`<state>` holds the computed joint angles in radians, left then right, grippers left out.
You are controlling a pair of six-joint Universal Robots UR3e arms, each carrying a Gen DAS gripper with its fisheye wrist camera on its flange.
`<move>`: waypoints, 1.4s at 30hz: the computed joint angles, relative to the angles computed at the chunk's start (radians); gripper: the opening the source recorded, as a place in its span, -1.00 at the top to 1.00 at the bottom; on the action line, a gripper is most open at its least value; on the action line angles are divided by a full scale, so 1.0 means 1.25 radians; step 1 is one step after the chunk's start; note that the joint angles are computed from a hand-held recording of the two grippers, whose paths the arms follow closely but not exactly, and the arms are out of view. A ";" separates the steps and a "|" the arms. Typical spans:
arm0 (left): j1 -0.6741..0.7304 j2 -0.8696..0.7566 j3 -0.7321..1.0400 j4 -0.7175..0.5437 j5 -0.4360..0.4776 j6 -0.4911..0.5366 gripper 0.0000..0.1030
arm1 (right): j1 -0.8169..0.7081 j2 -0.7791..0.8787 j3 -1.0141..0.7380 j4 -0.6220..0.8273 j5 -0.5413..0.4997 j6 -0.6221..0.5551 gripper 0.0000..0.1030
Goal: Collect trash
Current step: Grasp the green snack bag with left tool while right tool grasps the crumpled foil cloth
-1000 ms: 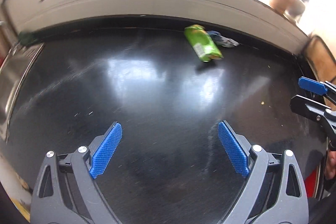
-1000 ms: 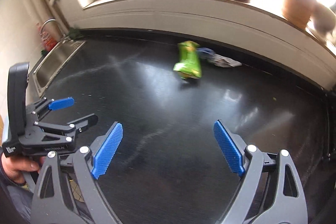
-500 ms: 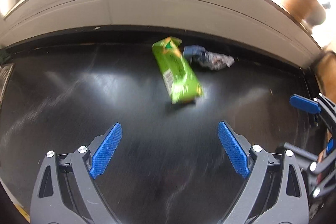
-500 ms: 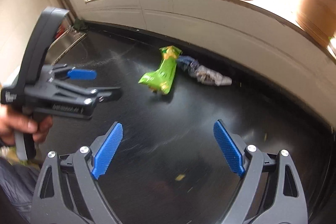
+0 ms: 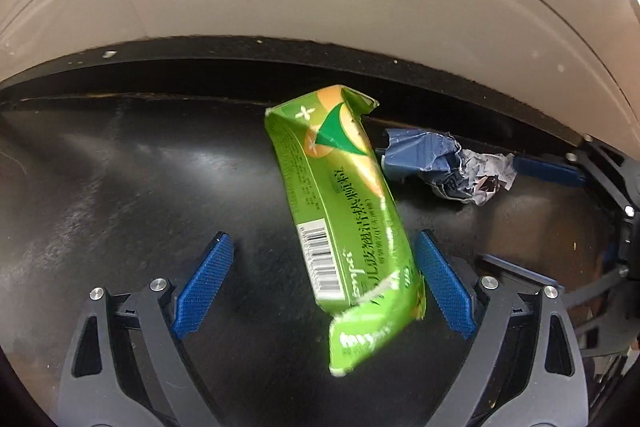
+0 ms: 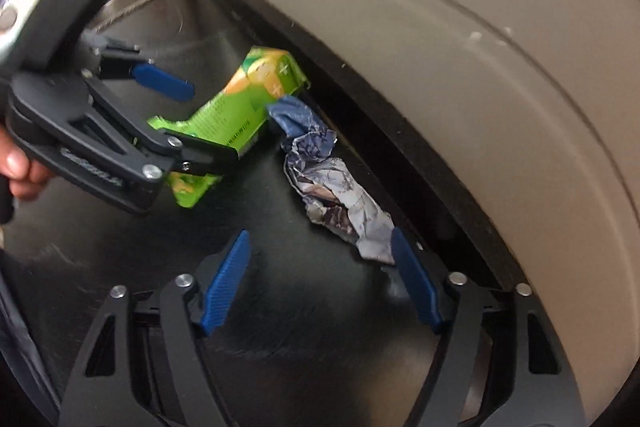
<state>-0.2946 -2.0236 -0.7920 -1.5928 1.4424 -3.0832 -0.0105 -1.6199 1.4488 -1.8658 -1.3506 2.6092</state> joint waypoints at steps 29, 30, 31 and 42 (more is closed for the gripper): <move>0.114 0.464 -0.368 0.005 -0.046 0.228 0.35 | 0.112 -0.091 -0.073 0.091 -0.126 0.316 0.65; 0.132 0.514 -0.395 -0.022 -0.053 0.251 0.35 | 0.138 -0.130 -0.064 0.116 -0.147 0.357 0.65; 0.146 0.541 -0.407 -0.039 -0.062 0.268 0.35 | 0.165 -0.159 -0.055 0.132 -0.165 0.398 0.65; 0.420 0.864 -0.519 -0.342 -0.184 0.584 0.35 | 0.564 -0.200 -0.108 0.293 -0.379 0.863 0.65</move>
